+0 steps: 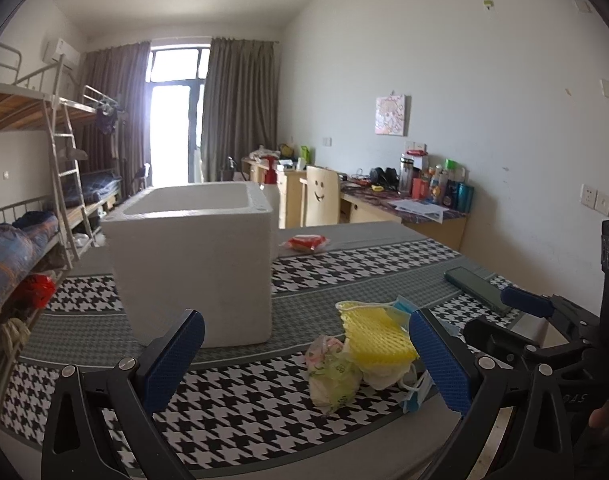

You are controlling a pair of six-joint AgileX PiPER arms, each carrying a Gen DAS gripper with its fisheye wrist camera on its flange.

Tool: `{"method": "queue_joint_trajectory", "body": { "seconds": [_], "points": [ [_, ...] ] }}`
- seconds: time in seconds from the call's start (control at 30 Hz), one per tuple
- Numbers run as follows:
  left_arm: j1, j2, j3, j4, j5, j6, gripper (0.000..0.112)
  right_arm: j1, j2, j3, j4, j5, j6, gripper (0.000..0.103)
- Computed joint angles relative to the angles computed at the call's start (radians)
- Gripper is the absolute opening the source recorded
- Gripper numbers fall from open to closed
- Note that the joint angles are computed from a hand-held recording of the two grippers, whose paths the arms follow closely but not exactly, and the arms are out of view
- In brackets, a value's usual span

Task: Organize soft objects
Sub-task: 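Move both tools toward the pile of soft items, then grasp the yellow mesh sponge with the left tool while the right tool grasps the blue face mask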

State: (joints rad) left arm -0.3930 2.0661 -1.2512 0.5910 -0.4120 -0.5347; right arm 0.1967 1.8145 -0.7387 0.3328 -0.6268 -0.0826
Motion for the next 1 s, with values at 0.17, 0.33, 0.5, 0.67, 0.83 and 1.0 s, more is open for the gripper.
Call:
{"method": "queue_joint_trajectory", "body": {
  "seconds": [0.17, 0.33, 0.5, 0.67, 0.83, 1.0],
  "points": [
    [-0.009, 0.029, -0.048, 0.104, 0.033, -0.091, 0.102, -0.014, 0.018, -0.018, 0.013, 0.024, -0.006, 0.101],
    [-0.012, 0.069, -0.12, 0.252, 0.073, -0.254, 0.102, -0.028, 0.028, -0.033, 0.013, 0.044, -0.006, 0.101],
    [-0.02, 0.11, -0.185, 0.426, 0.104, -0.431, 0.102, -0.044, 0.049, -0.053, 0.009, 0.072, 0.0, 0.101],
    [-0.032, 0.141, -0.238, 0.564, 0.125, -0.567, 0.102, -0.06, 0.061, -0.068, 0.003, 0.096, 0.004, 0.101],
    [-0.038, 0.174, -0.29, 0.736, 0.121, -0.736, 0.102, -0.074, 0.079, -0.084, -0.009, 0.114, 0.016, 0.101],
    [-0.038, 0.215, -0.362, 0.952, 0.102, -0.952, 0.096, -0.088, 0.089, -0.087, -0.025, 0.122, 0.033, 0.101]
  ]
}}
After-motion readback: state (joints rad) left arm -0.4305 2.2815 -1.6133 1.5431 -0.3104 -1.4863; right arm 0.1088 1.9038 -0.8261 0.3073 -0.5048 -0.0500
